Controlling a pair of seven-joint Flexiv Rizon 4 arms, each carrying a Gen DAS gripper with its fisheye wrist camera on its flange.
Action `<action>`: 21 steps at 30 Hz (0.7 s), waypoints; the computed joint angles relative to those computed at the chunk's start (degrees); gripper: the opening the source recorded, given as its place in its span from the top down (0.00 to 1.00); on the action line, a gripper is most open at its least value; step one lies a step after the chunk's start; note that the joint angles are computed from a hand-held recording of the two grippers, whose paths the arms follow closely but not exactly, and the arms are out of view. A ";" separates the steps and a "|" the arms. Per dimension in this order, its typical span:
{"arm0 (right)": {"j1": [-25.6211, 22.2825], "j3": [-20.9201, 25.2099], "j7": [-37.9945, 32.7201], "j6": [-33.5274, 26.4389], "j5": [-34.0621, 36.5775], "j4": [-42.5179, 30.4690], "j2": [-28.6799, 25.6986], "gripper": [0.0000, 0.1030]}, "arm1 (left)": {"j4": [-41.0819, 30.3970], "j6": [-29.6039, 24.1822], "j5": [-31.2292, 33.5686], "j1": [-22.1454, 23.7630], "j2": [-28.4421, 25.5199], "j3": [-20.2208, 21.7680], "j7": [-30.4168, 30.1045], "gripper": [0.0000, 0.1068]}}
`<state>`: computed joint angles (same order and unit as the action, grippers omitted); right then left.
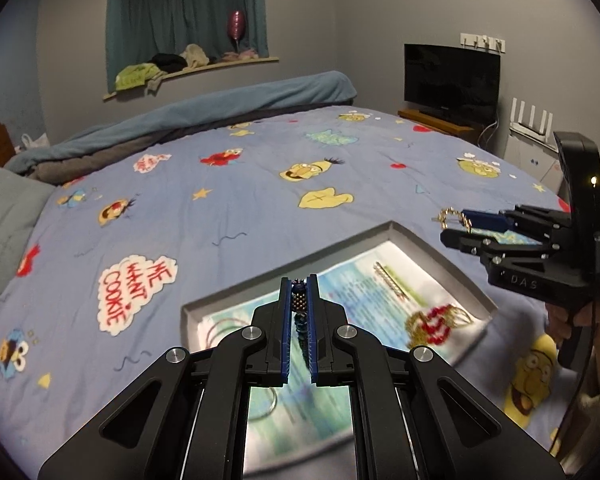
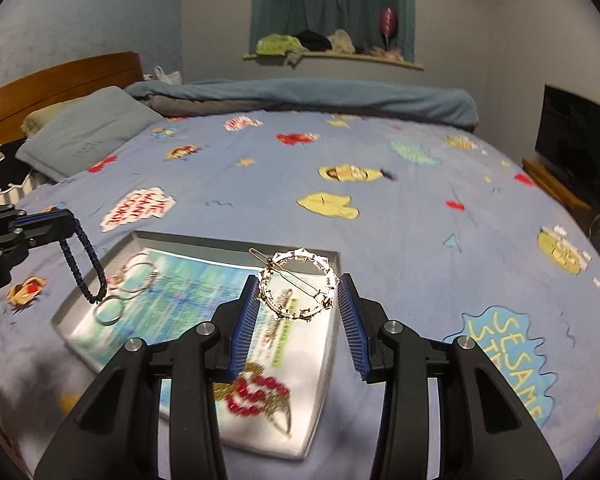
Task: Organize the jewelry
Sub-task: 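Carry both items over the grey tray and open both tools to release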
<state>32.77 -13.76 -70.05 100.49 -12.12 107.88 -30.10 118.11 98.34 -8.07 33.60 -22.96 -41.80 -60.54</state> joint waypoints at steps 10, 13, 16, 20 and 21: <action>-7.67 10.23 0.27 -7.43 -4.87 -8.93 -6.20 0.61 | -9.19 -6.30 -6.32 -9.82 -8.78 9.90 2.40 0.93; -7.83 11.66 0.08 -9.56 -6.48 -10.70 -7.32 0.61 | -10.01 -7.04 -8.22 -11.26 -9.86 11.68 3.71 0.93; -7.87 12.90 0.02 -12.77 -7.77 -12.36 -8.07 0.61 | -11.26 -8.36 -9.36 -14.75 -10.22 16.23 4.03 0.93; -6.85 12.47 1.34 -16.39 -9.20 -13.54 -8.64 0.61 | -13.08 -10.37 -11.06 -18.36 -11.02 20.69 4.48 0.93; -7.08 12.95 1.61 -17.24 -9.24 -13.78 -8.77 0.61 | -13.36 -11.16 -11.78 -18.46 -11.21 20.86 4.77 0.93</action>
